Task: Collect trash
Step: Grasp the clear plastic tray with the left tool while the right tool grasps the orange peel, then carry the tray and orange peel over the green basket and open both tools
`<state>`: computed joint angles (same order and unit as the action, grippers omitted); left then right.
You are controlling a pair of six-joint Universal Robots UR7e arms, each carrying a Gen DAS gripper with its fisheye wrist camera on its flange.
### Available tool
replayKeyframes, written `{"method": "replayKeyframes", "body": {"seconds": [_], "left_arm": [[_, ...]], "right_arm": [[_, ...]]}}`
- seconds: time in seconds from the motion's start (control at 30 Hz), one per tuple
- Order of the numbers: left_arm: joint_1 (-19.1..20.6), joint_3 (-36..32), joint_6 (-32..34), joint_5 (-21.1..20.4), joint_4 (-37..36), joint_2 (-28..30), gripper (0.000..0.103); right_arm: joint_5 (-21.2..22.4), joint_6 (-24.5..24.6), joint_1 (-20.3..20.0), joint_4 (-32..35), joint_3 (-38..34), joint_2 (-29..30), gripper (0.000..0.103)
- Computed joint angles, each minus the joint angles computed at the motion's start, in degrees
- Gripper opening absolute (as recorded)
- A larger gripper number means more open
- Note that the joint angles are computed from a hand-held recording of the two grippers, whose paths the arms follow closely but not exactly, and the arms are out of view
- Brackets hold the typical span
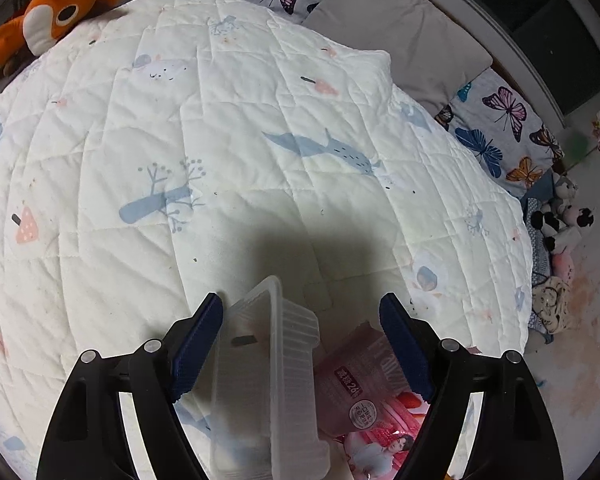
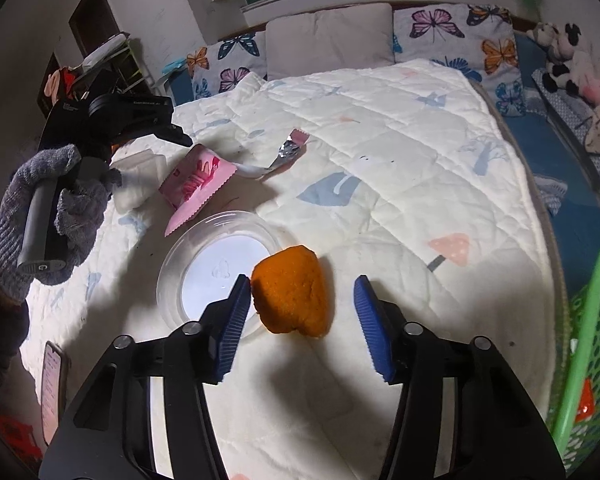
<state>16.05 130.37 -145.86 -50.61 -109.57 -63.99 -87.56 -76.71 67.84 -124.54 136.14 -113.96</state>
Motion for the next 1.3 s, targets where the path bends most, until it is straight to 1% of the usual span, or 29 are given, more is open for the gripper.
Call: {"method": "replayKeyframes", "body": {"seconds": [0.03, 0.1, 0.17, 0.23, 0.27, 0.4, 0.47, 0.5, 0.53, 0.7, 0.77, 0.87, 1.0, 1.13, 1.23, 1.3], "left_arm": [[-0.11, 0.11, -0.07, 0.12, -0.04, -0.06, 0.074], [-0.21, 0.45, -0.04, 0.38, -0.58, -0.27, 0.072], [-0.6, 0.86, 0.0, 0.66, -1.08, -0.33, 0.066], [-1.02, 1.56, 0.62, 1.12, -2.63, -0.43, 0.055], [-1.28, 1.82, 0.59, 1.3, -3.07, -0.51, 0.053], [-2.86, 2.19, 0.84, 2.08, -3.69, -0.56, 0.04], [-3.68, 1.66, 1.52, 2.43, -2.98, -0.36, 0.035], [-4.28, 1.22, 1.92, 2.76, -2.29, -0.18, 0.031], [-4.69, 1.08, 2.26, 2.92, -2.15, -0.14, 0.03], [-6.61, -0.46, 3.48, 3.42, -0.35, 0.53, 0.028], [-7.06, -1.15, 5.01, 3.34, 0.32, 1.02, 0.028], [-7.46, -2.81, 6.16, 2.64, 3.85, 1.78, 0.028], [-8.04, -3.21, 9.05, 2.13, 4.34, 2.21, 0.032], [-8.46, -3.88, 12.52, 0.4, 5.13, 3.71, 0.032], [-8.71, -3.73, 13.55, -0.97, 5.42, 4.42, 0.032], [-8.73, -4.43, 14.26, -1.92, 7.0, 5.29, 0.032]], "right_arm": [[-0.12, 0.13, 0.12, 0.16, -0.02, 0.15, 0.049], [-0.27, -0.03, 0.3, 0.13, 0.19, 0.14, 0.043], [-0.11, -0.41, 0.26, 0.19, 0.41, -0.16, 0.04], [0.27, -0.88, -0.09, 0.05, 0.8, -0.93, 0.039], [0.43, -0.9, -0.14, -0.07, 0.88, -1.13, 0.038], [1.66, -1.17, -1.1, 1.14, 0.8, -2.67, 0.036], [2.6, -1.65, -1.87, 2.63, 0.48, -3.85, 0.036], [2.96, -1.96, -2.2, 3.14, 0.35, -4.36, 0.036], [3.42, -2.39, -2.63, 3.64, 0.32, -5.11, 0.036], [5.23, -3.61, -4.23, 6.14, -0.57, -7.47, 0.036], [5.28, -3.55, -4.35, 6.44, -0.79, -7.72, 0.036], [5.62, -3.93, -4.95, 7.11, -0.87, -8.55, 0.036], [5.81, -3.92, -5.52, 7.61, -0.97, -8.85, 0.036], [5.93, -4.22, -6.13, 8.28, -0.92, -9.3, 0.036], [6.16, -4.24, -6.58, 8.77, -0.93, -9.68, 0.036], [6.46, -4.4, -7.09, 9.21, -1.04, -10.17, 0.036]]}}
